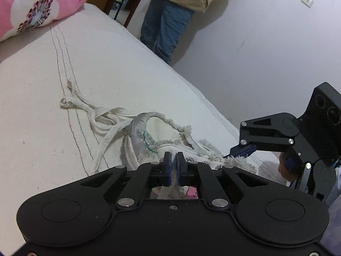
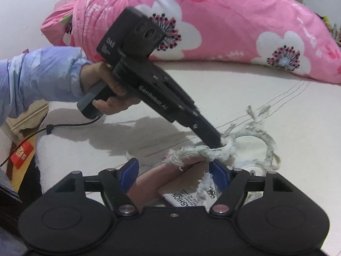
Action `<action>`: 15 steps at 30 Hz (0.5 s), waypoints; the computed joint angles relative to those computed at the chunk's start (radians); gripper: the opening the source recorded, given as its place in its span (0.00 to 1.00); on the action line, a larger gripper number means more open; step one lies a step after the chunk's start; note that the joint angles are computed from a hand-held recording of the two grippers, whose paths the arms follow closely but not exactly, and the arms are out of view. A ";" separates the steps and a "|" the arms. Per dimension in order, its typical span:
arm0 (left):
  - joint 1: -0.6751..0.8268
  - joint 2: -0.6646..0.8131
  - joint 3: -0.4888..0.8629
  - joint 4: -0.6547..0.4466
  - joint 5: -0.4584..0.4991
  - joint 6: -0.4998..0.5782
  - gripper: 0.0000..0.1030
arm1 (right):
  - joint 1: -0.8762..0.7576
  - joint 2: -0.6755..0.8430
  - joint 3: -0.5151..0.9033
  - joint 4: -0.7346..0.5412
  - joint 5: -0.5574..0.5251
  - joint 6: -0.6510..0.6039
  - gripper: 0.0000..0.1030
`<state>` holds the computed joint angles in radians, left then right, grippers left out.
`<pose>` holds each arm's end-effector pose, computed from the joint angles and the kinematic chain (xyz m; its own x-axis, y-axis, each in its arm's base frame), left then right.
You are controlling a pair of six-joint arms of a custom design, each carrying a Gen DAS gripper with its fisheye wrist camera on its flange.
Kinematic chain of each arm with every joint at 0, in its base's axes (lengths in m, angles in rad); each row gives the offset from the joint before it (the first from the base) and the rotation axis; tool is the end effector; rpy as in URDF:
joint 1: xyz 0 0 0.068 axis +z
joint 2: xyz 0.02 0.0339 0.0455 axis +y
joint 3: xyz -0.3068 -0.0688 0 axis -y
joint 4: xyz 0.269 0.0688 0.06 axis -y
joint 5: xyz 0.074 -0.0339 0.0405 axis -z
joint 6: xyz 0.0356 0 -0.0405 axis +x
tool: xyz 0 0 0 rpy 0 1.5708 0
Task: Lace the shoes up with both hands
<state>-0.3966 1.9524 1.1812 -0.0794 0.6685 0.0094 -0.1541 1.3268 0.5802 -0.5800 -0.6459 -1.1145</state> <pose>0.3938 -0.1888 0.1771 -0.6869 0.2957 -0.6639 0.6867 0.5632 -0.4597 0.2097 -0.0109 0.1732 -0.4034 -0.6628 -0.6308 -0.8701 0.4912 0.0403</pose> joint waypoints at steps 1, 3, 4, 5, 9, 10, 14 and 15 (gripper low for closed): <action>-0.002 -0.002 0.002 -0.007 -0.005 0.006 0.04 | 0.013 -0.003 -0.011 0.023 0.006 0.016 0.70; -0.004 -0.010 0.016 -0.048 -0.021 0.039 0.04 | 0.031 -0.027 -0.046 0.084 0.010 0.054 0.69; -0.004 -0.013 0.024 -0.069 -0.028 0.057 0.04 | 0.035 -0.047 -0.067 0.120 0.009 0.078 0.68; -0.004 -0.015 0.032 -0.091 -0.034 0.075 0.05 | 0.035 -0.067 -0.089 0.153 0.006 0.098 0.68; -0.005 -0.055 -0.011 -0.050 -0.061 0.065 0.46 | 0.024 -0.074 -0.103 0.173 -0.020 0.099 0.68; -0.002 -0.064 -0.025 -0.033 -0.060 0.055 0.50 | 0.022 -0.073 -0.101 0.170 -0.025 0.100 0.68; 0.015 -0.159 -0.102 0.025 -0.058 -0.005 0.50 | 0.029 -0.093 -0.110 0.176 -0.029 0.115 0.68; 0.014 -0.174 -0.107 0.021 -0.057 -0.014 0.50 | 0.033 -0.098 -0.113 0.178 -0.028 0.118 0.68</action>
